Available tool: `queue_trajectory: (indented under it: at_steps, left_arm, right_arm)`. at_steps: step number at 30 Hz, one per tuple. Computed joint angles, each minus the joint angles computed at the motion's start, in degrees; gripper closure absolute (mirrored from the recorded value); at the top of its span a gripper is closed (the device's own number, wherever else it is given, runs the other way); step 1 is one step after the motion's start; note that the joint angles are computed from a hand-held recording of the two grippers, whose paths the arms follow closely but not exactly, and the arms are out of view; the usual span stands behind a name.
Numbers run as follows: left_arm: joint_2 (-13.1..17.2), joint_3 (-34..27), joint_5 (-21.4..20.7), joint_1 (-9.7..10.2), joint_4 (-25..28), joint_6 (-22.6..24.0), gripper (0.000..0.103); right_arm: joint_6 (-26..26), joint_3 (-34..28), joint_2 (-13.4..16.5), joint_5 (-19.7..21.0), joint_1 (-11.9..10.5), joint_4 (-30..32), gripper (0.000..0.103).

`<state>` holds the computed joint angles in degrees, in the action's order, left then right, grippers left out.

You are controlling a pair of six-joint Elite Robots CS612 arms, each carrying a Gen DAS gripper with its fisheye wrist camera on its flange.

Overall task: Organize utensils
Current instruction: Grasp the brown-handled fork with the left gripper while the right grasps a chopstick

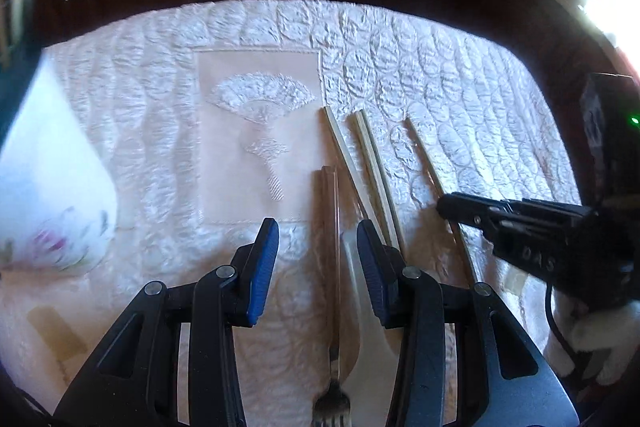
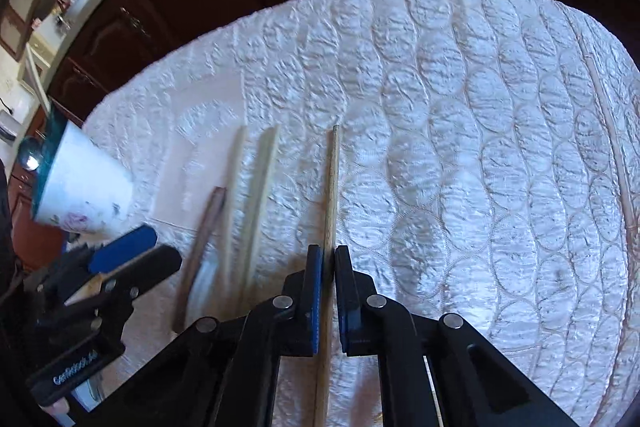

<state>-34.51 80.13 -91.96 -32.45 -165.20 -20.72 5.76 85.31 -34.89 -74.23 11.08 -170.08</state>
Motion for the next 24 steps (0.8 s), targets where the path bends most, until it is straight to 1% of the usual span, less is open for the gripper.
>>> queue_trajectory:
  at_steps: [2, 4, 5, 10, 12, 13, 14, 15, 16, 20, 22, 24]
  left_arm:
    - [0.67, -1.36, 0.52, -0.04, 1.91, 0.25, 0.067]
    - [1.45, -2.91, 0.19, 0.13, 3.65, 0.4, 0.07]
    - [1.86, -3.64, -0.05, 0.22, 4.23, 0.42, 0.07]
    - [2.91, -5.48, -0.53, 0.29, 5.41, 1.0, 0.07]
    - [3.27, -6.03, 0.18, 0.15, 5.54, 1.46, 0.076]
    - [3.27, -5.99, 0.75, 0.05, 5.48, 1.72, 0.082]
    - [3.29, -5.89, 0.97, 0.03, 5.12, 2.17, 0.089]
    - [3.3, -5.83, 0.89, 0.03, 4.9, 2.21, 0.092]
    - [3.12, -5.52, 0.49, 0.17, 4.73, 1.96, 0.093]
    - [1.18, -2.18, -1.5, 0.96, 1.89, 0.2, 0.094]
    - [-0.36, 0.36, -2.95, 1.44, -1.26, -0.19, 0.094]
    - [-2.05, 2.92, -3.23, 1.67, -4.23, 0.0, 0.094]
  right_arm:
    - [0.19, -0.49, 0.39, -0.77, 0.28, -0.18, 0.092]
    - [0.23, -1.76, 1.02, -1.1, 0.61, 0.12, 0.082]
    - [0.32, -2.37, 1.38, -1.21, 0.77, 0.33, 0.081]
    - [-0.81, -7.29, 2.95, -2.83, 0.97, 4.1, 0.08]
    - [-0.9, -9.29, 3.81, -3.4, 1.19, 5.06, 0.081]
    - [-1.22, -10.11, 4.16, -3.89, 1.37, 5.37, 0.081]
    - [-1.39, -10.42, 4.23, -4.47, 1.51, 5.53, 0.083]
    - [-1.73, -11.16, 4.48, -5.34, 1.73, 6.05, 0.089]
    - [-1.97, -11.13, 4.41, -5.36, 1.83, 5.96, 0.096]
    - [-1.27, -11.08, 3.95, -3.06, 1.82, 3.96, 0.097]
    - [-1.07, -9.78, 3.06, -1.77, 1.65, 1.74, 0.098]
    - [-1.24, -8.08, 1.85, -0.56, 1.5, -0.97, 0.098]
